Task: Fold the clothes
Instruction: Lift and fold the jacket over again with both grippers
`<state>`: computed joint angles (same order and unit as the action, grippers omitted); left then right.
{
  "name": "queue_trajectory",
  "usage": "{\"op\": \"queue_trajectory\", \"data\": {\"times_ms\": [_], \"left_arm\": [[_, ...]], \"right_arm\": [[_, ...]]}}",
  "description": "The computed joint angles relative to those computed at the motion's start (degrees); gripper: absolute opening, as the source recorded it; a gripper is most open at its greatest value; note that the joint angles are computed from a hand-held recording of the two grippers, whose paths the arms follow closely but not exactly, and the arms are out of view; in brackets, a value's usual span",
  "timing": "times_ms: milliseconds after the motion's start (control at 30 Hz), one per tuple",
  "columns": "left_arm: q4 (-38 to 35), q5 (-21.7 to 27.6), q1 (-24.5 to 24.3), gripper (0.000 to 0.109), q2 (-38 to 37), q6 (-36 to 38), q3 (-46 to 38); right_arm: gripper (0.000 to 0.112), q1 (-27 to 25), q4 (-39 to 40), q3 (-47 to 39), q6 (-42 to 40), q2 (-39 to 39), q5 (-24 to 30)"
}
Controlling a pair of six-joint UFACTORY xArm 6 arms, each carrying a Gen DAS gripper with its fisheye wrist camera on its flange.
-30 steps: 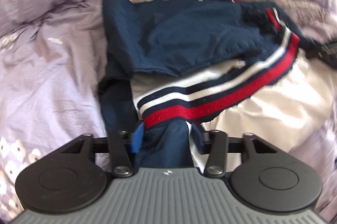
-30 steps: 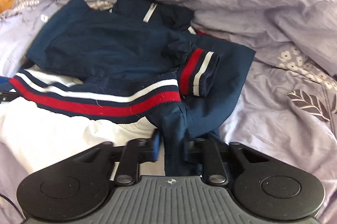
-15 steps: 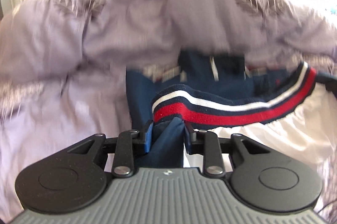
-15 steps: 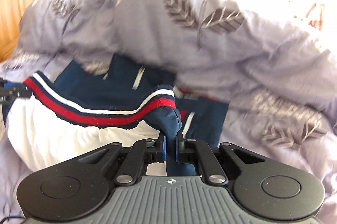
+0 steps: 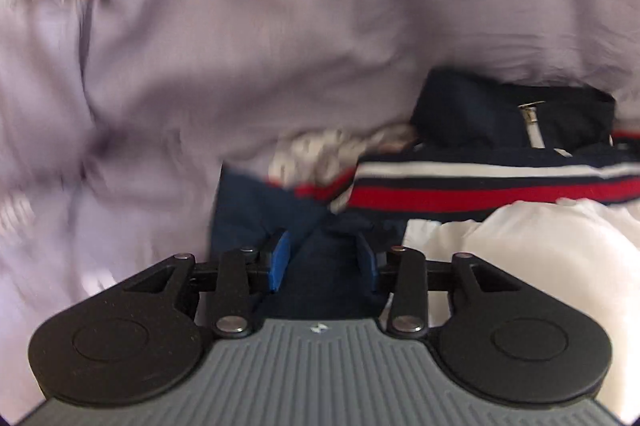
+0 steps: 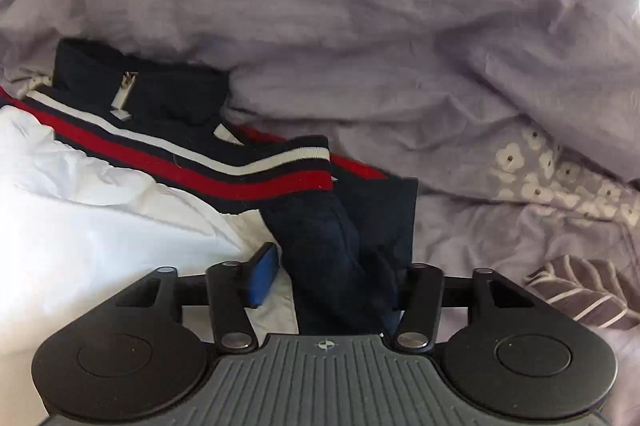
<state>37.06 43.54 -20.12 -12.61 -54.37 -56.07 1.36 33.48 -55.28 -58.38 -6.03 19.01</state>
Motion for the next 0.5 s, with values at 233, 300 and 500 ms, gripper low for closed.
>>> {"op": "queue_trajectory", "data": {"times_ms": [233,300,500], "left_arm": [[1.4,-2.2,0.5,0.062,-12.3,0.4,7.0],[2.6,-2.5,-1.0,0.070,-13.5,3.0,7.9],[-0.6,1.3,-2.2,0.085,-8.4,3.2,5.3]], "right_arm": [[0.079,-3.1,13.4,-1.9,-11.1,-6.0,9.6],[0.081,-2.9,11.1,-1.9,-7.9,-5.9,9.6],[0.017,0.7,-8.9,-2.7,11.7,-1.0,7.9]]}}
